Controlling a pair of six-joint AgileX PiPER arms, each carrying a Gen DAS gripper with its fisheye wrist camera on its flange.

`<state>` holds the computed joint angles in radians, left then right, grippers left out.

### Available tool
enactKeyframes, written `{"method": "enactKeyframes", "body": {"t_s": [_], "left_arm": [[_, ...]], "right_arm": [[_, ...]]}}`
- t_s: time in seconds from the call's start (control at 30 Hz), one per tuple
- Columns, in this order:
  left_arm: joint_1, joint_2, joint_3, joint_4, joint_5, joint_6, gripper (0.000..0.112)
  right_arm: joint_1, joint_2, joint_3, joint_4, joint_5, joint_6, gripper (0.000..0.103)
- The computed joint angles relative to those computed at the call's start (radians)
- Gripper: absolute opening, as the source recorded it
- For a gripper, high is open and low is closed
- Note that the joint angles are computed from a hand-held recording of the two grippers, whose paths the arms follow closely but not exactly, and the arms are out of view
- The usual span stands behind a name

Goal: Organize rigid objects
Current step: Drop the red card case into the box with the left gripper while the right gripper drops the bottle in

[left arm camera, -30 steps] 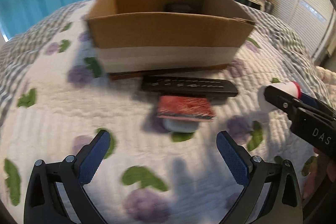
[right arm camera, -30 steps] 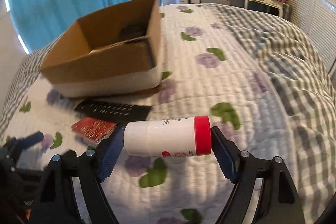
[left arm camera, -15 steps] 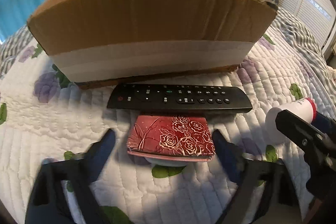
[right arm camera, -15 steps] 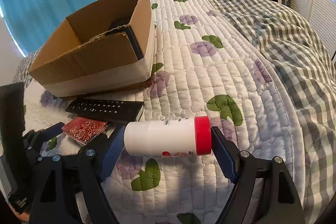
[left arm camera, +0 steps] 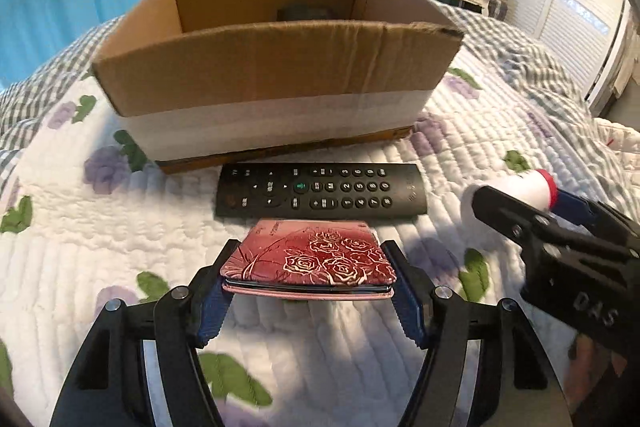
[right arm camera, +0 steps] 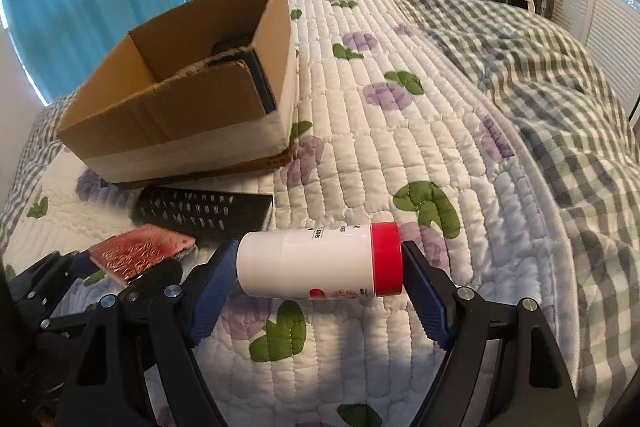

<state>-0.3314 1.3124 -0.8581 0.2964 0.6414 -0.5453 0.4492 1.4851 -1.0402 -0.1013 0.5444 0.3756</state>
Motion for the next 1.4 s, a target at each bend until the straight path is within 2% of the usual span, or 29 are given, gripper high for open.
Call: {"method": "enactKeyframes", "body": {"t_s": [0.2,0.6,0.77,0.83,0.93,1.03,1.17,1.27,1.4], "left_arm": [[-0.042,-0.063,0.007,0.008,0.05,-0.032,0.071],[-0.007,-0.164,-0.028,-0.028,0.102,0.008,0.07],[0.011,-0.201,-0.13,-0.033,0.159,0.051,0.07],[0.053,-0.192,-0.197,-0.073,0.18,0.116,0.07],[0.141,-0.136,-0.314,-0.18,0.213,0.239,0.07],[0.195,-0.051,-0.423,-0.203,0.221,0.301,0.07],[0.239,0.102,-0.556,-0.235,0.23,0.382,0.07],[0.233,0.208,-0.618,-0.204,0.24,0.379,0.07],[0.251,0.312,-0.653,-0.237,0.227,0.406,0.07]], "right_arm": [[0.044,-0.043,0.003,-0.061,0.022,0.056,0.079],[0.092,-0.103,-0.045,-0.132,0.102,0.089,0.079],[0.095,-0.104,-0.185,-0.128,0.169,0.008,0.079],[0.088,-0.074,-0.277,-0.086,0.198,-0.067,0.079],[0.062,-0.025,-0.413,0.027,0.219,-0.187,0.079],[0.037,0.048,-0.554,0.121,0.244,-0.264,0.079],[0.035,0.182,-0.743,0.119,0.282,-0.298,0.079],[0.021,0.289,-0.857,0.141,0.31,-0.328,0.079],[0.01,0.383,-0.912,0.143,0.304,-0.337,0.079]]}}
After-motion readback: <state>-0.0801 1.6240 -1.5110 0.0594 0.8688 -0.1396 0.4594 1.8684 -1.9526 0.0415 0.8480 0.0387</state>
